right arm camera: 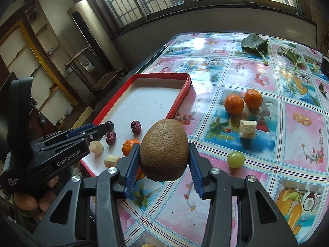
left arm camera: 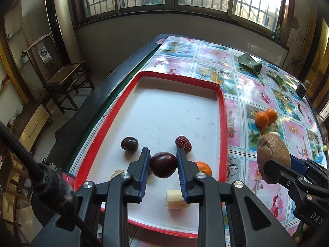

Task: Organize fruits
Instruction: 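Carry the plum with left tool over the tray while right tool carries the kiwi, then open left tool to drop the plum in the tray while right tool releases the kiwi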

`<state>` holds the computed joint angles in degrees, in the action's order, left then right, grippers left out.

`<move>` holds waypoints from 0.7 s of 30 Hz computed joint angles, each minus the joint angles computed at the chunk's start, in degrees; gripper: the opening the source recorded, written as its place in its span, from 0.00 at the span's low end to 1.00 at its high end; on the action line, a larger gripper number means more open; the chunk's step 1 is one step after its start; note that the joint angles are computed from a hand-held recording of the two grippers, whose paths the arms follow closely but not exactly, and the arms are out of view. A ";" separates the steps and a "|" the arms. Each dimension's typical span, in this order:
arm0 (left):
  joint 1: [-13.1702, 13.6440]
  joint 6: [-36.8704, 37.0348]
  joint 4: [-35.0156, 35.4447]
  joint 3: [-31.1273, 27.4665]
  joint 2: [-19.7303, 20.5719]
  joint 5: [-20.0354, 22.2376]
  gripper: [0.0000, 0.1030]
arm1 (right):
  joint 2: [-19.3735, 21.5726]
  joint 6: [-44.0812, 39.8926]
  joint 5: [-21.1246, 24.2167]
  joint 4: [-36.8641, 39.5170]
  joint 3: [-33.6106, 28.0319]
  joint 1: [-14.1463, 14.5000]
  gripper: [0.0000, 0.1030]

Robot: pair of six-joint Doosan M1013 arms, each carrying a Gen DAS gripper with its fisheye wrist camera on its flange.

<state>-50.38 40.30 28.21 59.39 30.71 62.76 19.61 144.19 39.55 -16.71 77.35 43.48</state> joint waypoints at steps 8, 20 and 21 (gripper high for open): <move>3.51 0.64 -2.68 -3.93 2.30 1.33 0.25 | 5.01 -6.88 1.37 3.78 -7.45 -1.21 0.47; 6.14 3.54 -9.69 -9.38 6.77 4.40 0.25 | 12.65 -13.86 7.52 7.48 -17.08 -2.50 0.47; 6.33 3.68 -10.29 -9.80 7.11 4.83 0.25 | 13.02 -14.07 8.04 7.35 -17.58 -2.48 0.47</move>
